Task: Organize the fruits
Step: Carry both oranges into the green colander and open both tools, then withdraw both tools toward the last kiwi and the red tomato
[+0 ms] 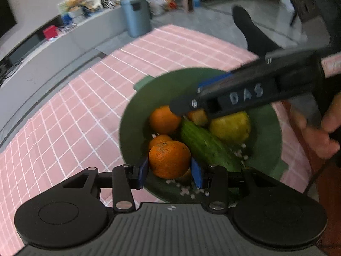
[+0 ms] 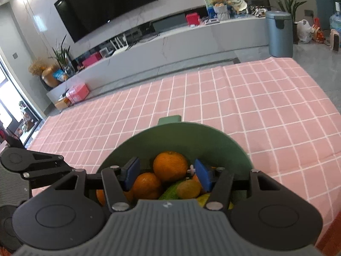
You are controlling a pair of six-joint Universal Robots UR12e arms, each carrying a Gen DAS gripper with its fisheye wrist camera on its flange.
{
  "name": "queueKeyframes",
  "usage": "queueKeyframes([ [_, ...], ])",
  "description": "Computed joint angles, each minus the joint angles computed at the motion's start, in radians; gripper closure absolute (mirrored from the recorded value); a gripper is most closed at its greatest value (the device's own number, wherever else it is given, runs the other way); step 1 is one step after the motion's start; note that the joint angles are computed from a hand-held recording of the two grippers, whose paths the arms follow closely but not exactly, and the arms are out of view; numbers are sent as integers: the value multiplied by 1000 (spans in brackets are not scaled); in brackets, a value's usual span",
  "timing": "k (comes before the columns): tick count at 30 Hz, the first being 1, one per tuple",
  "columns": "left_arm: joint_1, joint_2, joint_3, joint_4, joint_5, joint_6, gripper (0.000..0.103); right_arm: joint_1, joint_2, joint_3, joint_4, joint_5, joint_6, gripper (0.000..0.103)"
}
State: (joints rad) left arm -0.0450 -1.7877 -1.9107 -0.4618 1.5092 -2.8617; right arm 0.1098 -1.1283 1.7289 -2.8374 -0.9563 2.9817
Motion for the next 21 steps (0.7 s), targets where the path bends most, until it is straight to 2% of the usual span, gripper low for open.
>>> queueKeyframes([
  [4, -12, -12, 28, -77, 32, 63, 55, -11, -1, 8, -29, 6, 35, 48],
  [8, -7, -22, 44, -126, 9, 68, 55, -12, -2, 8, -35, 10, 48, 48],
  [12, 0, -24, 45, -142, -18, 66, 51, -8, -7, 15, -48, -4, 20, 48],
  [21, 4, -13, 21, -92, -26, 62, 49, -6, -16, 23, -34, -22, -15, 48],
])
